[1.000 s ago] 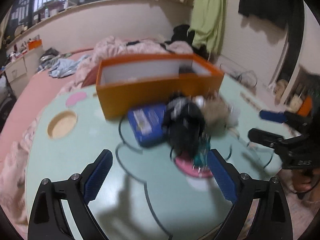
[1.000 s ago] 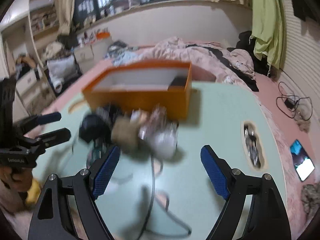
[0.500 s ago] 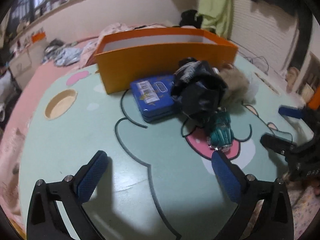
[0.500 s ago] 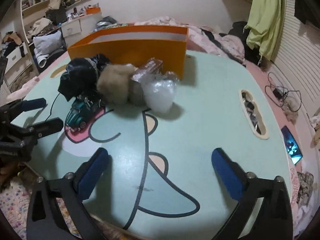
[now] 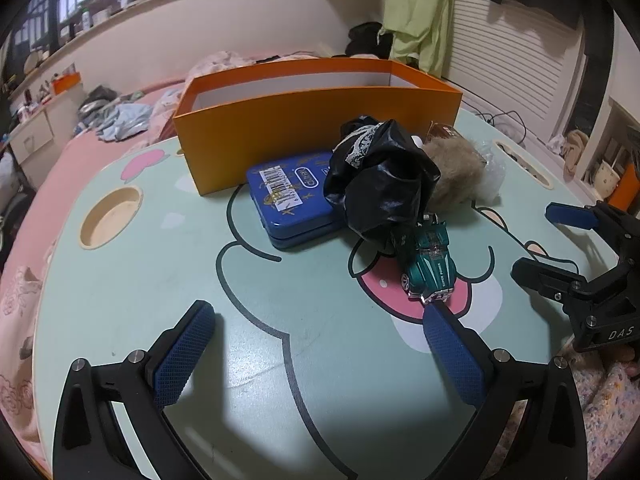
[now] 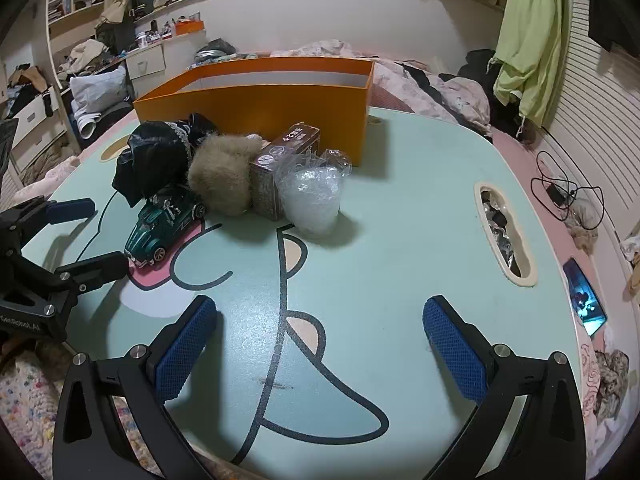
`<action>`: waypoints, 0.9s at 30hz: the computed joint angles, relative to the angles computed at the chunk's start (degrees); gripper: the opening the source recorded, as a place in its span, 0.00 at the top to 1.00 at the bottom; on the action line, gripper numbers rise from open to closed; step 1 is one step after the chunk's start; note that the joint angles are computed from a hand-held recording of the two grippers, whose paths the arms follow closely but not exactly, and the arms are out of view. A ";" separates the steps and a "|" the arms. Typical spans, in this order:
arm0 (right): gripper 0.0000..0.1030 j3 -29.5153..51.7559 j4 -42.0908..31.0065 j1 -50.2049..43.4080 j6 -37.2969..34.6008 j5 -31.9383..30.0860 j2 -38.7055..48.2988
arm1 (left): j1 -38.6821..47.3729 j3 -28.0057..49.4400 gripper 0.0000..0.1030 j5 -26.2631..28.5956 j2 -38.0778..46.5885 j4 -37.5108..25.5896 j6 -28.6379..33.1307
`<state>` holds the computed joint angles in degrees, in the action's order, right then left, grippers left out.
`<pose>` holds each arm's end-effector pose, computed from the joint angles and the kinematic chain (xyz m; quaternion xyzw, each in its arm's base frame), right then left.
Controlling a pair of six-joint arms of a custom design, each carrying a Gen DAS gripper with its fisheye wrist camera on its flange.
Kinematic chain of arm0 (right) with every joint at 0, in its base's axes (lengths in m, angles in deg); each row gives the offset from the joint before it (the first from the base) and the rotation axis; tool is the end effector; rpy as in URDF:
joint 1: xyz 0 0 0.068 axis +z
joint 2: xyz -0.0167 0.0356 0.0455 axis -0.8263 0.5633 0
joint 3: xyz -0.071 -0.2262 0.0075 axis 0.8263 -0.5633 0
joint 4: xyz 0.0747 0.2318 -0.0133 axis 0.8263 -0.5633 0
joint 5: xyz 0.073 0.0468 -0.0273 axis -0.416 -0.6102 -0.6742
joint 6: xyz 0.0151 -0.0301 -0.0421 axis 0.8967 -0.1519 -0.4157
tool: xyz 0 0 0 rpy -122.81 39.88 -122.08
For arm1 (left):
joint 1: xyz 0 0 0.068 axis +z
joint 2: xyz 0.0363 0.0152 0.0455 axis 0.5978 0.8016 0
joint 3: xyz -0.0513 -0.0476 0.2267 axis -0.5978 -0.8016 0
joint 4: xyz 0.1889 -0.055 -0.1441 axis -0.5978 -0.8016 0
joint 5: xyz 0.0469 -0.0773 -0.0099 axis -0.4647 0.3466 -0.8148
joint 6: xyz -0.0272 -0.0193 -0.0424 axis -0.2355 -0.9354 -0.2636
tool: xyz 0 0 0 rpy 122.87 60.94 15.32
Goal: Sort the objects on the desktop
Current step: 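Withdraw both grippers from the orange box, then grasp the black cloth with the left gripper while the right gripper reaches toward the clear bag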
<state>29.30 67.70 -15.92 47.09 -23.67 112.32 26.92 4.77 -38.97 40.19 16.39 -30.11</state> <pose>0.1471 0.0980 -0.0057 0.0995 0.9313 -0.0494 0.3468 0.2787 -0.0628 -0.0161 0.3563 0.8630 -0.1503 0.3251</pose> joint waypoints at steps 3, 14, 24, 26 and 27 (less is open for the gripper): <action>0.00 -0.01 -0.01 0.00 -0.01 0.01 -0.02 | -0.04 0.06 0.00 -0.02 -0.04 -0.10 -0.05; 0.00 -0.12 0.05 0.01 -0.02 0.02 -0.13 | -0.04 -0.41 0.01 0.60 -0.38 0.56 -0.40; 0.00 0.01 0.11 0.06 0.07 0.10 0.08 | -2.12 -1.66 0.27 7.52 -9.90 -2.02 -4.45; 0.00 0.03 0.10 0.08 0.08 0.11 0.09 | -5.75 0.05 0.28 4.45 -10.14 -2.25 -5.90; 0.00 -0.02 0.19 0.08 0.06 0.11 0.11 | -7.01 0.58 0.30 2.88 -9.83 -1.63 -6.60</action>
<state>29.28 67.89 -15.85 47.15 -23.57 112.43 19.90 5.35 -36.09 30.36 14.76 -36.71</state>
